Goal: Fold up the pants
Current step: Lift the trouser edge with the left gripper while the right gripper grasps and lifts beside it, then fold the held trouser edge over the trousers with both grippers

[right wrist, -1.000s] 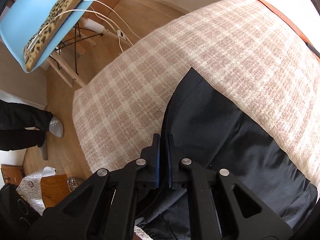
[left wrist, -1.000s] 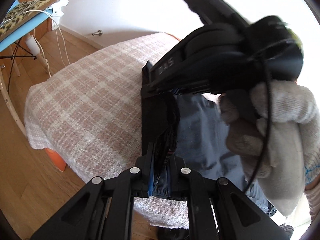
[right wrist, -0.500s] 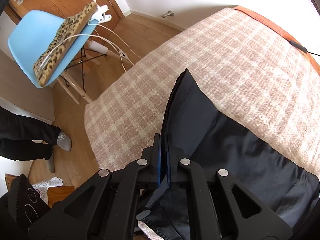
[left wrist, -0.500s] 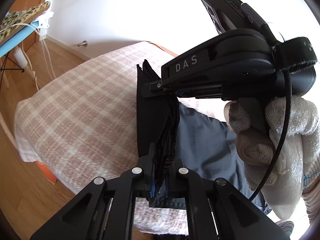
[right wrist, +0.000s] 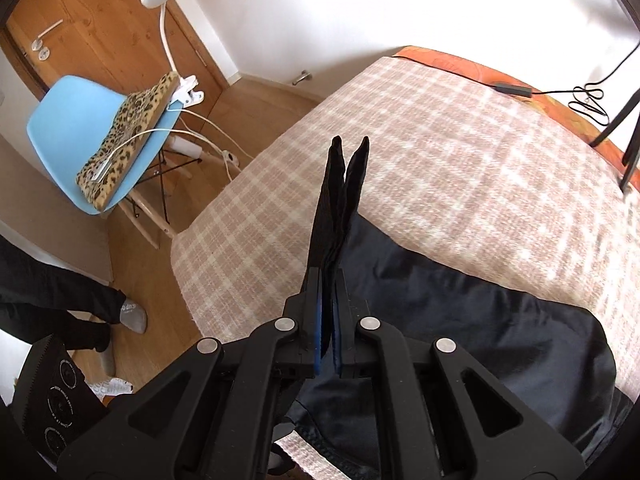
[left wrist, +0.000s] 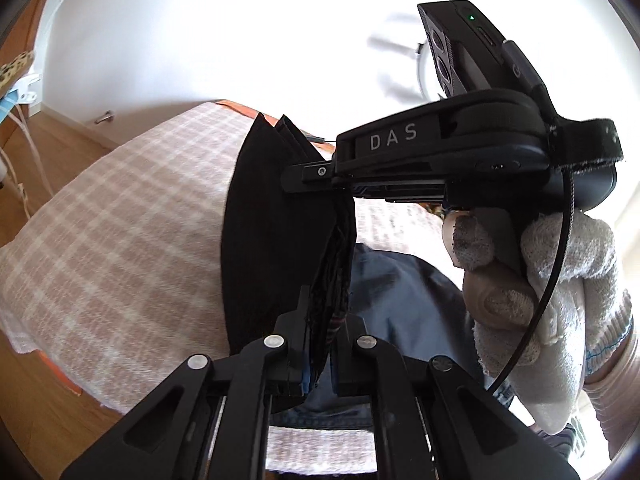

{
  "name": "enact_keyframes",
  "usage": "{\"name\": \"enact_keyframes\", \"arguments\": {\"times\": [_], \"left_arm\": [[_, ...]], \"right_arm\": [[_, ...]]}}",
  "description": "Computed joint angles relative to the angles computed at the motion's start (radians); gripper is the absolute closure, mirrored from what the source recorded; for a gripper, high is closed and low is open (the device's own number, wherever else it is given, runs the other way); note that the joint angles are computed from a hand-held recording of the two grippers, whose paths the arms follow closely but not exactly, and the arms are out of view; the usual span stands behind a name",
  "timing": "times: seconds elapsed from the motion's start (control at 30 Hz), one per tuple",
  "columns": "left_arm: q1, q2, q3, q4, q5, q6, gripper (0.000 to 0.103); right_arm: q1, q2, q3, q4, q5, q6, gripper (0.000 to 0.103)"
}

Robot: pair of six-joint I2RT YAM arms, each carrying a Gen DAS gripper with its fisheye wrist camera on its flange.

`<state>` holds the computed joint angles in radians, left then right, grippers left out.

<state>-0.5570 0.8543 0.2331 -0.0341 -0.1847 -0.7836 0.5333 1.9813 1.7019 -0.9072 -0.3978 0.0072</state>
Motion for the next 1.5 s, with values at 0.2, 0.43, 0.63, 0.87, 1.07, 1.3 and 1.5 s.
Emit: {"name": "enact_keyframes", "arguments": {"times": [0.2, 0.43, 0.63, 0.87, 1.07, 1.3, 1.5], "left_arm": [[-0.069, 0.214, 0.075, 0.166, 0.021, 0.003, 0.099], [-0.168, 0.494, 0.233, 0.298, 0.055, 0.01, 0.099], [-0.229, 0.685, 0.403, 0.325, 0.106, 0.034, 0.099], [-0.336, 0.867, 0.607, 0.29, 0.125, 0.04, 0.099], [-0.401, 0.968, 0.716, 0.268, 0.15, 0.059, 0.099], [-0.466, 1.102, 0.867, 0.217, 0.177, 0.082, 0.099], [-0.495, 1.214, 0.995, 0.141, 0.181, 0.112, 0.099]], "right_arm": [[-0.122, -0.089, -0.088, 0.0, -0.008, -0.042, 0.098], [-0.308, -0.171, -0.18, -0.016, -0.017, -0.155, 0.098], [-0.477, -0.205, -0.224, -0.041, -0.025, -0.25, 0.098], [-0.657, -0.238, -0.286, -0.051, -0.031, -0.353, 0.098], [-0.798, -0.274, -0.357, -0.032, -0.044, -0.427, 0.098], [-0.961, -0.292, -0.432, -0.016, -0.058, -0.514, 0.098], [-1.034, -0.259, -0.47, 0.018, -0.041, -0.555, 0.098]]}}
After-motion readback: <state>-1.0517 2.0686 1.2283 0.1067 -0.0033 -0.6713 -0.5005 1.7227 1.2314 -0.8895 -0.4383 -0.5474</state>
